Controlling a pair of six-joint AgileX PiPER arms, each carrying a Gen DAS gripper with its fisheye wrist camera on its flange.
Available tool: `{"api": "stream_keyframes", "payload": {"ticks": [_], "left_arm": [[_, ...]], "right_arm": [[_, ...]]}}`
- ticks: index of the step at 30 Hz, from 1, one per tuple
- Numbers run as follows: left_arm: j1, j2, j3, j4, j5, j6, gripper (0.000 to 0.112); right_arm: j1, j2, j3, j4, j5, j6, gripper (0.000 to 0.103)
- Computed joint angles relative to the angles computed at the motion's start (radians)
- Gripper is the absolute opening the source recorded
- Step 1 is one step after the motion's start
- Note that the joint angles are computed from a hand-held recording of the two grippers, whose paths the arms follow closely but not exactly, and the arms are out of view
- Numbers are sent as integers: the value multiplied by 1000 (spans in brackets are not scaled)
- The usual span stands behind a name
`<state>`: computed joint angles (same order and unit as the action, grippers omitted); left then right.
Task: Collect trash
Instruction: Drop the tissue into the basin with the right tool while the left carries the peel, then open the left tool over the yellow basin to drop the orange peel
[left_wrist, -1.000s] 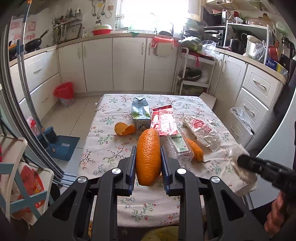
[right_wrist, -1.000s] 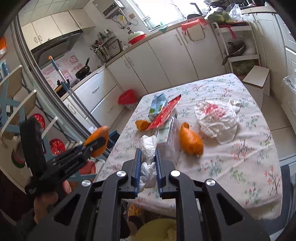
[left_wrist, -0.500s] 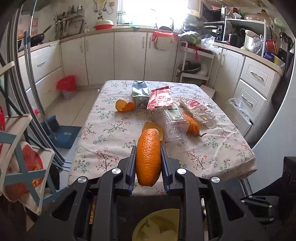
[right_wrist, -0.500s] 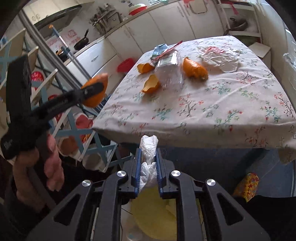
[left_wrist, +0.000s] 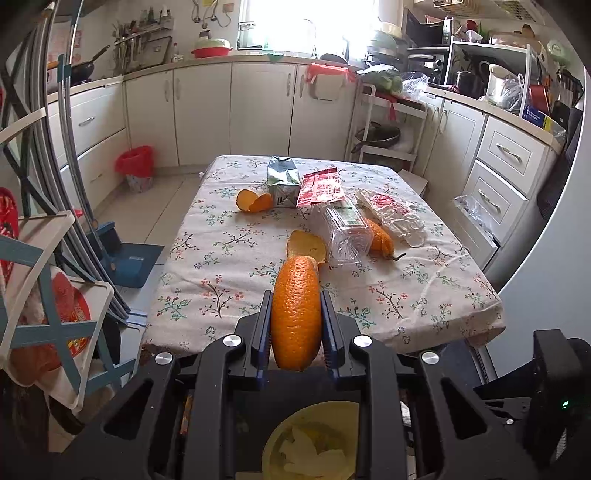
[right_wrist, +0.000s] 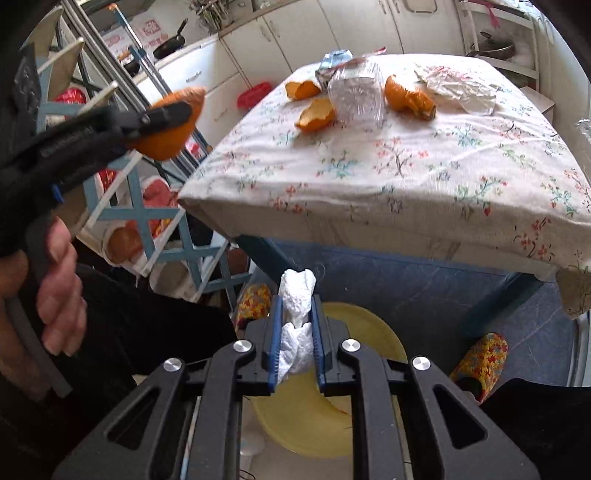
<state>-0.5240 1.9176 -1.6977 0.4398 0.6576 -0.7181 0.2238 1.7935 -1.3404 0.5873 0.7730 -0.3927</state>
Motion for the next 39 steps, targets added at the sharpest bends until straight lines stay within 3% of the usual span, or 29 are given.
{"api": "stream_keyframes", "payload": {"ticks": [2,4,11,15,19,23,31,33,37,39], "left_arm": [[-4,-20,37,12,-9,-20,22],[-7,-34,66,15,-15,-33,22],[-38,-90,183,29,-36,-90,22],[-71,-106,234,17,-33,-97,22],[-110,-93,256,-25,-13,-60,22],[-142,-58,246,-79,14,0,22],[-178,58,171,-229,104,161,22],[-182,85,153,-256,125,192,22],[-194,136,113,-287,168,239,22],[-197,160,93,-303,188,260,22]], "right_arm": [[14,19,-5,-48,26,30,20],[21,33,-5,-78,45,51,32],[10,-3,49,-98,1,69,40],[6,-100,117,-155,-147,121,42],[2,-249,223,-204,-373,161,55],[-16,-345,299,-257,-529,225,58],[-51,-406,344,-349,-664,366,66],[-69,-426,357,-293,-688,320,67],[-77,-441,361,-360,-716,406,69],[-80,-446,360,-308,-722,361,69]]}}
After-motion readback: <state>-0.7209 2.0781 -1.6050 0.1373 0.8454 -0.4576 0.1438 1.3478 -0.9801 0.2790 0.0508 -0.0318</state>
